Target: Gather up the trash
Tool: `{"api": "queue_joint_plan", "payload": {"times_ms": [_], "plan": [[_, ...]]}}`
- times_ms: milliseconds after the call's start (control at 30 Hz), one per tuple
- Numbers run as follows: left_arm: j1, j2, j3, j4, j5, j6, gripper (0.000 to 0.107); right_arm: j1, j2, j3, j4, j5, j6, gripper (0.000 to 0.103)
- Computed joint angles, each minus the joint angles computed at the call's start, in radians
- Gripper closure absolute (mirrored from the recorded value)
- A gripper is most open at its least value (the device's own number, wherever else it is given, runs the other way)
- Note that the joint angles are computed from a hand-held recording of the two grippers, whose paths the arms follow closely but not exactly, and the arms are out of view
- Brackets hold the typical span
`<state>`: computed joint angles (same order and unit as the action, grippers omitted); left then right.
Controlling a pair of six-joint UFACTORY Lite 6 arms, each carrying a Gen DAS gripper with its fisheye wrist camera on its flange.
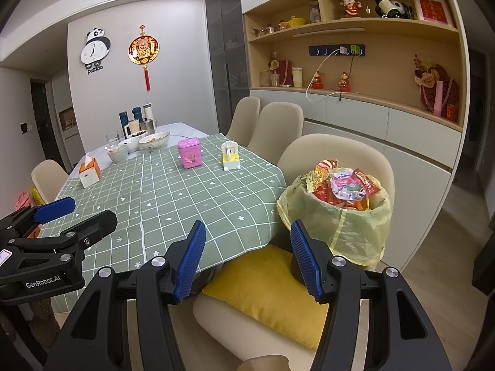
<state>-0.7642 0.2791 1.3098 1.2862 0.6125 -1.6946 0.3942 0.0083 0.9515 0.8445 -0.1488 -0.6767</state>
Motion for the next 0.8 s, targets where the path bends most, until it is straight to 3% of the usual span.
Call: {"api": "queue_joint_plan", "payload": {"times_ms": [267,500,800], "plan": [[-0.003,-0.015,-0.023,0.022,-0.004,-0.014,0.018,0.029,-0.019,-0.019,0.136,-0.032,-0.114,0.049],[0.006,-0.038,-0.057,0.033,-0.023,-0.018,0.018,0.021,-0.017,-0.019,0.105,-0.028,-0.085,0.049],[0.052,-0.053,-0.090,0.055,-0.084,-0.009,0.018,0.071,0.024,-0.003,0.283,-0.076,-0.200,0.049]]}}
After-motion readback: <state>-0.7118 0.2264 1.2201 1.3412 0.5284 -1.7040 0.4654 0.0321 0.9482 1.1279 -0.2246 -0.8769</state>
